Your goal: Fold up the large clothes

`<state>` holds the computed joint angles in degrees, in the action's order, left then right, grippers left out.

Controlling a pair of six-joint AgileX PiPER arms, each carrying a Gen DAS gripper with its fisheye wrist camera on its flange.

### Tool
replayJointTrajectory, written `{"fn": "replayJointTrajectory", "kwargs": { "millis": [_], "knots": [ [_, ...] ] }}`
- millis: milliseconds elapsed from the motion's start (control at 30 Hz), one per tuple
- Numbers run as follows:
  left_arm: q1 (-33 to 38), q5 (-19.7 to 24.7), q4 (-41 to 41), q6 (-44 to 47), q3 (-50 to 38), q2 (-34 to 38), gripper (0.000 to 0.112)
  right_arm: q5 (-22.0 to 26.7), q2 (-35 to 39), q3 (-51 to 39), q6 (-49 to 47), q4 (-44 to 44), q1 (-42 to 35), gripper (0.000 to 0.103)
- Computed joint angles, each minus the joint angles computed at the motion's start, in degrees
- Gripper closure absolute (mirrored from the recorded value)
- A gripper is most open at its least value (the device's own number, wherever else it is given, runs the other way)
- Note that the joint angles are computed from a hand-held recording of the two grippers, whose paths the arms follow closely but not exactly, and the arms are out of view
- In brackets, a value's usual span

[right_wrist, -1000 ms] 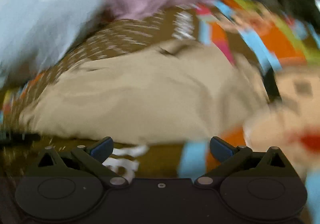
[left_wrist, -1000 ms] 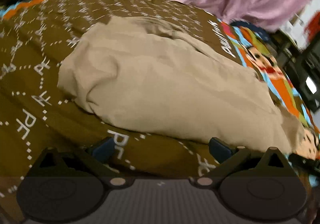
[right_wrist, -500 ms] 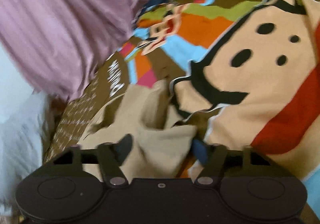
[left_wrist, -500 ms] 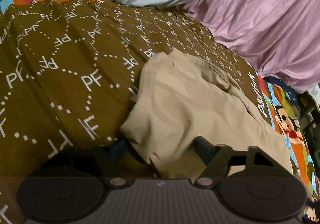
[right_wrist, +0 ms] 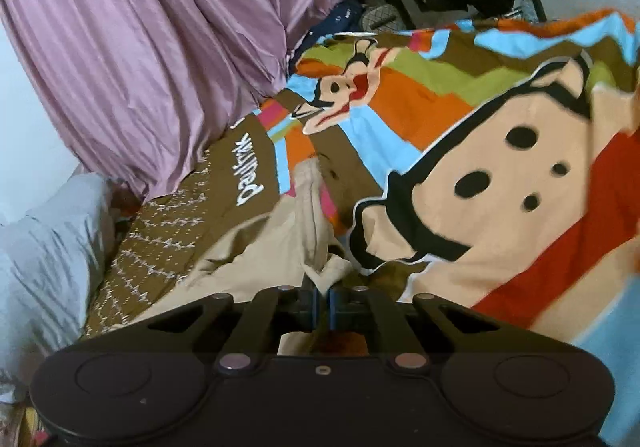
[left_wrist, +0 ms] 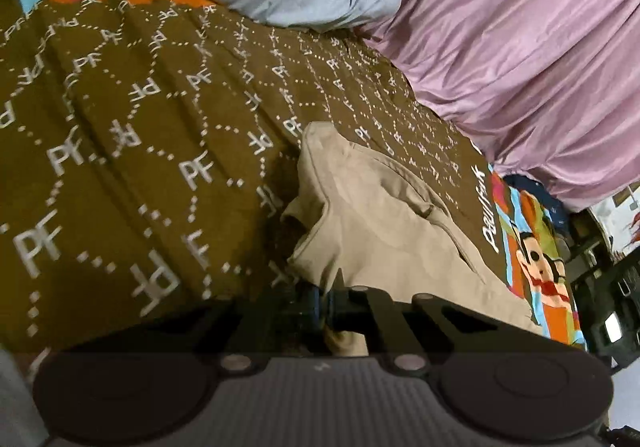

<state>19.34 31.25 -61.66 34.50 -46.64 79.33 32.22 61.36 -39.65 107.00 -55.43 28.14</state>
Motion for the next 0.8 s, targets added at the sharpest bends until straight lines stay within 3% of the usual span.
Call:
{"fn": "replayJointTrajectory", "kwargs": {
  "millis": [67, 200, 233, 367, 400, 467, 500, 600, 667, 733, 800],
  "knots": [
    [1.1, 2.2, 2.5, -2.2, 0.1, -0.2, 0.109, 5.5, -3.6, 0.0, -5.0, 4.4, 3.4, 0.099],
    [4.1, 5.7, -0.8, 1.1, 0.4, 2.5, 0.104, 14.2, -5.4, 2.4, -4.3, 4.9, 11.1, 0.096],
    [4.5, 6.1, -0.9, 0.7, 0.3, 2.9, 0.097, 16.4, -4.7, 2.8, -2.4, 3.9, 13.0, 0.093],
    [4.2, 5.7, -2.0, 2.5, 1.2, 3.2, 0.064, 25.2, -0.7, 1.9, 2.1, -2.0, 20.6, 0.068],
    [3.9, 5.4, -2.1, 2.7, 1.3, 3.4, 0.06, 28.0, 0.9, 1.3, 1.9, -4.2, 23.1, 0.064],
    [3.5, 5.7, -3.0, 3.6, 1.6, 3.8, 0.048, 33.2, 4.7, -0.1, 0.5, -8.5, 27.0, 0.039],
    [3.0, 5.6, -4.2, 4.7, 2.0, 3.8, 0.045, 34.4, 6.8, -0.8, -0.8, -10.8, 28.6, 0.033],
    [0.2, 3.5, -5.6, 7.7, 3.0, 3.0, 0.029, 31.8, 12.3, -3.1, -5.0, -16.7, 29.3, 0.023],
    [-2.3, 1.1, -4.9, 8.8, 3.4, 2.7, 0.023, 24.1, 15.6, -5.2, -7.2, -19.7, 26.5, 0.014],
    [-5.1, -2.0, -3.5, 8.0, 3.3, 3.0, 0.022, 15.2, 20.1, -7.8, -8.5, -22.9, 23.2, 0.012],
    [-6.9, -4.9, -4.4, 8.4, 3.9, 2.7, 0.022, 10.2, 25.6, -11.7, -9.3, -25.5, 21.7, 0.012]
  ]
}}
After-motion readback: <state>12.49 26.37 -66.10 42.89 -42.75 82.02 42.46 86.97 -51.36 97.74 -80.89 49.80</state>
